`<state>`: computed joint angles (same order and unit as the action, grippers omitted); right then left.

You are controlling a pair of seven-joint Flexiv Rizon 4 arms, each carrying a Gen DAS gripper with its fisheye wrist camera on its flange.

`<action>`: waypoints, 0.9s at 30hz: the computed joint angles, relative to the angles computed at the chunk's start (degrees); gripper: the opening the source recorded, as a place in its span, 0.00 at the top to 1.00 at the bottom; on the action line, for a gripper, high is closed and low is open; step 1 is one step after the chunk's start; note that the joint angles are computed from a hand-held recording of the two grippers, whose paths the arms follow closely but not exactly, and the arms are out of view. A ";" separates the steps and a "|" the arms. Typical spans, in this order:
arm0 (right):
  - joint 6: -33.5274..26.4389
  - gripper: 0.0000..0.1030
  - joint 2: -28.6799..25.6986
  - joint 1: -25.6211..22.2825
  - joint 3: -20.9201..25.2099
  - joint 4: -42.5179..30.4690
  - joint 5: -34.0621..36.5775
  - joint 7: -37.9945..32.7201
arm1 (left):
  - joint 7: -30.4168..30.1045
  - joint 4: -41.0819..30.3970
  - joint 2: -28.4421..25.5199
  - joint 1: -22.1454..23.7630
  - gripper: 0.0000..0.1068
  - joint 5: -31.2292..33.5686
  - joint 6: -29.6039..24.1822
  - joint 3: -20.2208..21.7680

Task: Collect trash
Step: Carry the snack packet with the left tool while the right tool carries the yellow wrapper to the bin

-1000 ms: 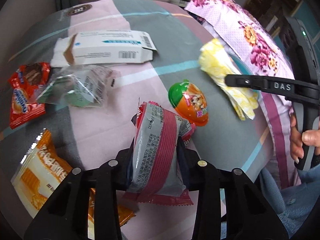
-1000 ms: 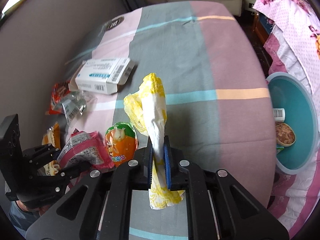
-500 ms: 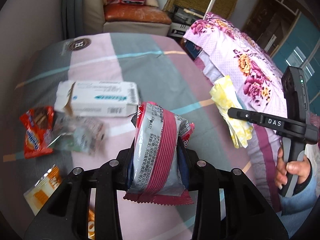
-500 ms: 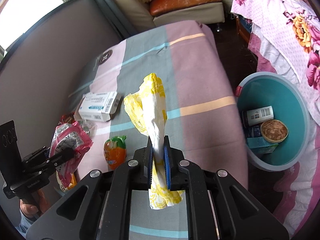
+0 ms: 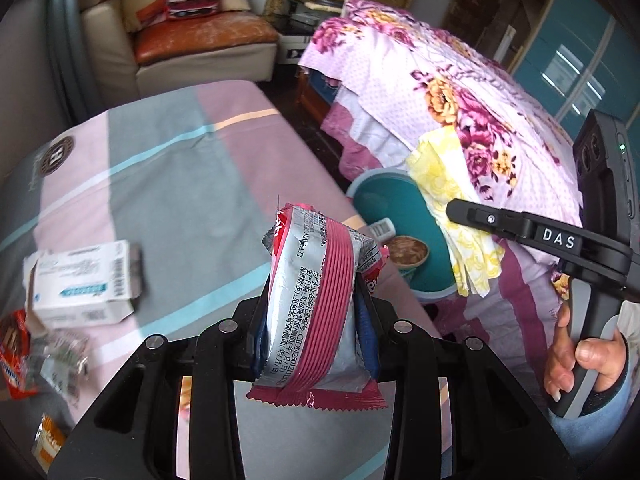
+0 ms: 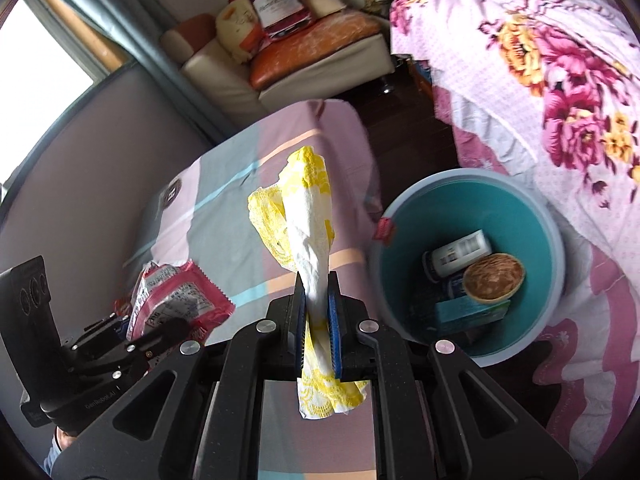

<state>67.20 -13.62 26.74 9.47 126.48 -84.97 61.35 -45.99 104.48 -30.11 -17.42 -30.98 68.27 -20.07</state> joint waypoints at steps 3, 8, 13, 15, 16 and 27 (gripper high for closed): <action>-1.41 0.91 3.53 -1.19 0.21 3.96 0.14 1.78 | -2.22 -3.17 -1.94 -2.88 0.65 3.04 -1.68 1.32; -1.97 0.91 7.20 -3.55 0.97 8.32 -0.65 4.79 | -4.89 -7.41 -4.74 -5.69 0.65 6.16 -4.13 1.93; -2.00 0.91 9.04 -5.12 1.54 11.01 -0.60 5.99 | -8.16 -12.57 -7.54 -8.61 0.65 9.91 -6.81 3.53; -1.85 0.91 9.60 -5.68 1.57 12.02 -0.75 6.70 | -9.23 -14.44 -8.63 -9.39 0.65 10.92 -7.93 3.82; -1.67 0.91 9.56 -5.90 1.52 12.14 -0.98 7.03 | -9.48 -15.02 -9.01 -9.49 0.65 11.22 -8.36 3.83; -0.21 0.91 9.47 -7.67 1.16 13.81 -0.96 7.87 | -12.62 -22.84 -14.34 -12.61 0.65 14.78 -13.03 5.08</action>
